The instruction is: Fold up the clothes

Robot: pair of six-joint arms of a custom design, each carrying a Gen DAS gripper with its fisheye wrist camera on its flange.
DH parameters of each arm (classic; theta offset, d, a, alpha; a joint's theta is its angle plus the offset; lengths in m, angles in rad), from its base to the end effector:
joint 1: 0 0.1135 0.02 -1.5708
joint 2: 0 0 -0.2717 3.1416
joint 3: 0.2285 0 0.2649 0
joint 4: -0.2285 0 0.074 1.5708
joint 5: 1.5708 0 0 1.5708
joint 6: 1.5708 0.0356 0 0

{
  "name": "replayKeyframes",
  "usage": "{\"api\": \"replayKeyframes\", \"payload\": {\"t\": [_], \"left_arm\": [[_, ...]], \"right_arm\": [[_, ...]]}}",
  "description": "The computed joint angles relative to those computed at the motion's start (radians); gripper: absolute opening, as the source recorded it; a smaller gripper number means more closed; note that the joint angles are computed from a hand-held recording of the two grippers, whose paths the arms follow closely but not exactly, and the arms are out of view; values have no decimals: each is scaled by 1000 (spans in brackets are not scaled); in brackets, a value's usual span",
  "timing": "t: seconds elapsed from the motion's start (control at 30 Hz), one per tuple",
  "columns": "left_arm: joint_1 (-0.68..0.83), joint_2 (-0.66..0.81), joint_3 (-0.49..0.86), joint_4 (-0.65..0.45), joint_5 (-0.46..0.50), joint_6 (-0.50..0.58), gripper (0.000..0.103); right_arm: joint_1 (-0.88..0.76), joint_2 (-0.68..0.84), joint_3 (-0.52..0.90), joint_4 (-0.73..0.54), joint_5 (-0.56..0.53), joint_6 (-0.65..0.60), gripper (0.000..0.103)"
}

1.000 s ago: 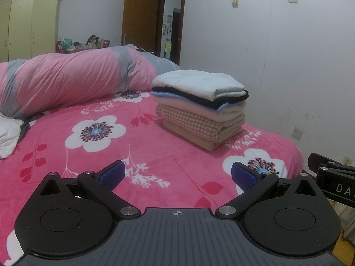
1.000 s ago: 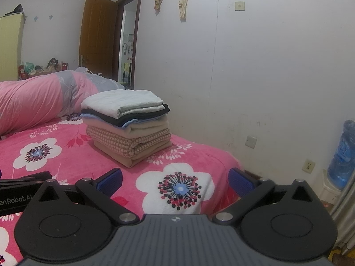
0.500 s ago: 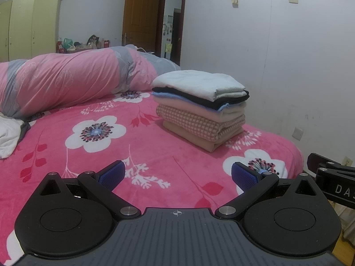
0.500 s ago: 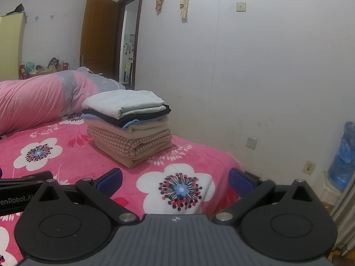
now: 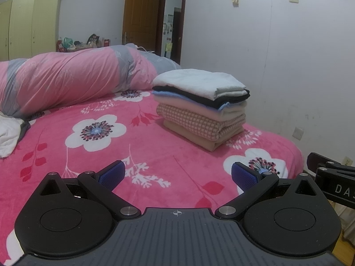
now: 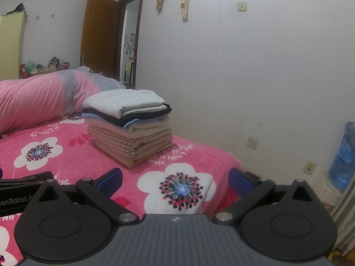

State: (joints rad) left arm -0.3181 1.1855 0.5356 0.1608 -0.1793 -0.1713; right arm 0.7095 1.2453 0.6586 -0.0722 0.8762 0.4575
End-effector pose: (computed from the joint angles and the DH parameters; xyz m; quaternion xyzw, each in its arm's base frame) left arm 0.2450 -0.0740 0.2057 0.0167 0.8549 -0.0498 0.5161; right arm 0.2134 0.1471 0.2188 0.0831 0.8301 -0.0982 0.5426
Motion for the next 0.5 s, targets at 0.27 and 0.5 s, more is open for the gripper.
{"api": "replayKeyframes", "payload": {"t": [0.27, 0.5], "left_arm": [[1, -3, -4, 3, 1, -1, 103], [7, -3, -6, 5, 8, -1, 103]], "right_arm": [[4, 1, 0, 0, 3, 0, 103], [3, 1, 0, 1, 2, -3, 103]]}}
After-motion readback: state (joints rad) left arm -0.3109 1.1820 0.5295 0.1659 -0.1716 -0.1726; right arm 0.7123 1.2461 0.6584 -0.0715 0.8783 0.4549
